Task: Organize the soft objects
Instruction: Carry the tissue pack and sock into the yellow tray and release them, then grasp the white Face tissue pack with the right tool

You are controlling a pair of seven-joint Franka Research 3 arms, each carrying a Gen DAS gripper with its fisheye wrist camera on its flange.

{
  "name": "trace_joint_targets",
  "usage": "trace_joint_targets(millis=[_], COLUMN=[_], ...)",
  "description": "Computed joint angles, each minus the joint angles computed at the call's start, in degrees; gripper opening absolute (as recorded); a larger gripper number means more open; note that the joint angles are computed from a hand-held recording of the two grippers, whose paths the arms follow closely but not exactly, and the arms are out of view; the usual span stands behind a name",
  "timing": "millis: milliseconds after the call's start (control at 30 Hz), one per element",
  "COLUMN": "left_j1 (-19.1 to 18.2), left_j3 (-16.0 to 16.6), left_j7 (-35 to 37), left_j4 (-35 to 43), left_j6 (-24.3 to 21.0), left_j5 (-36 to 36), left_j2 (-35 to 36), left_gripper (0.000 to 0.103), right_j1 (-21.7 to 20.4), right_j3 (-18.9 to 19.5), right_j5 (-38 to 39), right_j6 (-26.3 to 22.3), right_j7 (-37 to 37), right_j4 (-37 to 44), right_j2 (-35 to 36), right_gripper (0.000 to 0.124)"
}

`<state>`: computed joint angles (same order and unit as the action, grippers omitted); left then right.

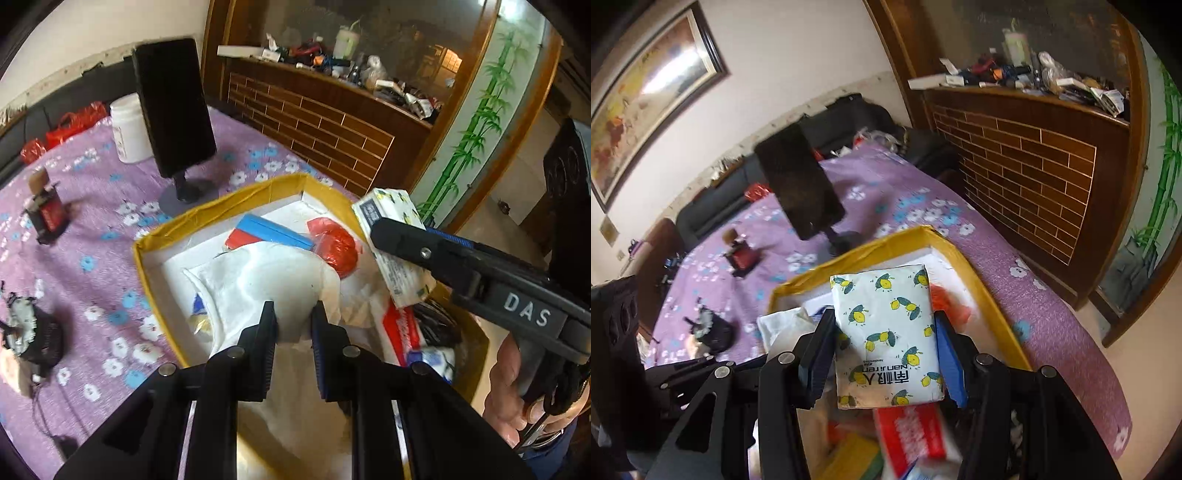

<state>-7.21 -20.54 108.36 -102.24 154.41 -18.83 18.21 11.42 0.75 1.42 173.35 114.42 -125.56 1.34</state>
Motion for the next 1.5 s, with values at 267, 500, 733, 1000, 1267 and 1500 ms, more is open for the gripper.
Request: trace_joint_targets(millis=[267, 500, 733, 1000, 1267, 1500], left_j1=[-0.4, 2.2, 3.1, 2.4, -0.2, -1.4], left_j3=[-0.2, -2.7, -2.6, 3.2, 12.4, 18.7], left_j7=[-2.3, 1.9, 9.5, 19.8, 25.1, 25.7], left_j4=[2.3, -1.2, -7.0, -17.9, -30.6, -34.3], left_j6=[-0.8, 1.8, 2.3, 2.4, 8.0, 9.0], left_j5=[2.3, -2.6, -11.3, -24.5, -30.1, -31.8], left_j2=[3.3, 0.1, -6.2, -17.3, -26.9, -27.0], left_gripper=[0.043, 0.066, 0.068, 0.070, 0.076, 0.076], right_j1=[0.2, 0.7, 1.1, 7.3, 10.8, 13.2], right_j3=[-1.0, -1.5, 0.8, 3.1, 5.9, 4.6], right_j5=[2.3, 4.3, 8.8, 27.1, 26.0, 3.8], right_j6=[-5.4, -1.8, 2.0, 1.3, -7.0, -18.1], right_j7=[-2.3, -3.1, -7.0, -26.0, -32.9, -19.3], right_j4=[5.4, 2.9, -1.4, -3.7, 1.2, 12.2], right_j2=[5.2, 3.8, -1.3, -4.9, -0.8, 7.9], right_gripper=[0.058, 0.072, 0.072, 0.076, 0.076, 0.076])
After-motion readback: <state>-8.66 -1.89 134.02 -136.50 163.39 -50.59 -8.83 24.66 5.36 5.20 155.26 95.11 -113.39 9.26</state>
